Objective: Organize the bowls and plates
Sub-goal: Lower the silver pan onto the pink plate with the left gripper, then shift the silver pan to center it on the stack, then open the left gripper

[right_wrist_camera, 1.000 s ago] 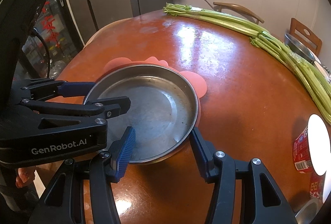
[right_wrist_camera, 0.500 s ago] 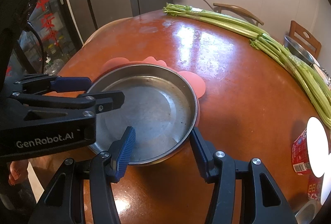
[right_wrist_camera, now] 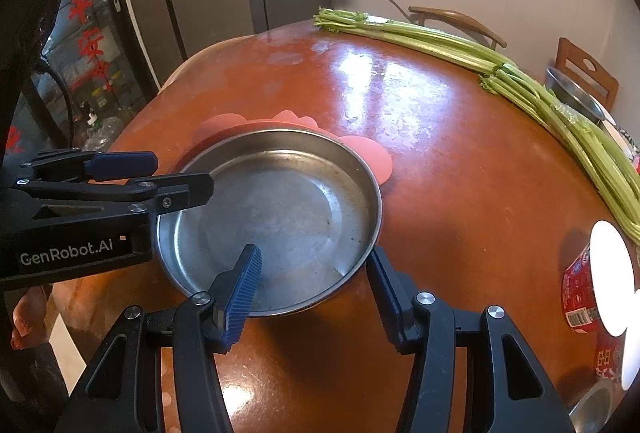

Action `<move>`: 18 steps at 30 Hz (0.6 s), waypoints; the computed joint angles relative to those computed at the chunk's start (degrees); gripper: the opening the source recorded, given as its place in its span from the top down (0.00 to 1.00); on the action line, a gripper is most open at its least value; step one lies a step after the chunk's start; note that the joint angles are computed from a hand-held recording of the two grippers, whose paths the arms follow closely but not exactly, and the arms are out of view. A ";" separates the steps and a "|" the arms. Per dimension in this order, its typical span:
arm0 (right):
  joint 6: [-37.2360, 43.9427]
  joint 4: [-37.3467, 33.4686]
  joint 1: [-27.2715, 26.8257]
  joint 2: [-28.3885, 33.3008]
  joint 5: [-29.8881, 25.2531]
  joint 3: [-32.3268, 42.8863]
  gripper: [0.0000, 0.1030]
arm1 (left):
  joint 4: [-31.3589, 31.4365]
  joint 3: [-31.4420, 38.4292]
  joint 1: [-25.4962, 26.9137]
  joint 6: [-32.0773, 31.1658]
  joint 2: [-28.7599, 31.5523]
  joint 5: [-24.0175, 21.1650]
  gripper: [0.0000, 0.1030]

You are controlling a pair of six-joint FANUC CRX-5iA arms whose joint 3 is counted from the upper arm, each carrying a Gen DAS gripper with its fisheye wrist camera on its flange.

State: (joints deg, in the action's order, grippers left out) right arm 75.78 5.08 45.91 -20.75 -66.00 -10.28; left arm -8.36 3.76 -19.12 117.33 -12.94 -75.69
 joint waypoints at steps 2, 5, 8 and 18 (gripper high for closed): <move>-0.18 0.37 0.26 -0.23 0.17 -0.19 0.45 | 0.01 -0.14 0.04 0.12 -0.27 0.00 0.40; -0.17 0.63 0.61 -0.49 0.18 -0.28 0.45 | -0.08 -0.28 0.00 0.18 -0.51 -0.09 0.40; -0.29 1.17 1.07 -0.85 0.48 -0.52 0.45 | 0.02 -0.56 0.17 0.07 -0.88 -0.09 0.40; -0.34 0.83 1.05 -1.20 0.81 -0.49 0.40 | -0.20 -0.45 0.29 0.23 -1.24 -0.35 0.40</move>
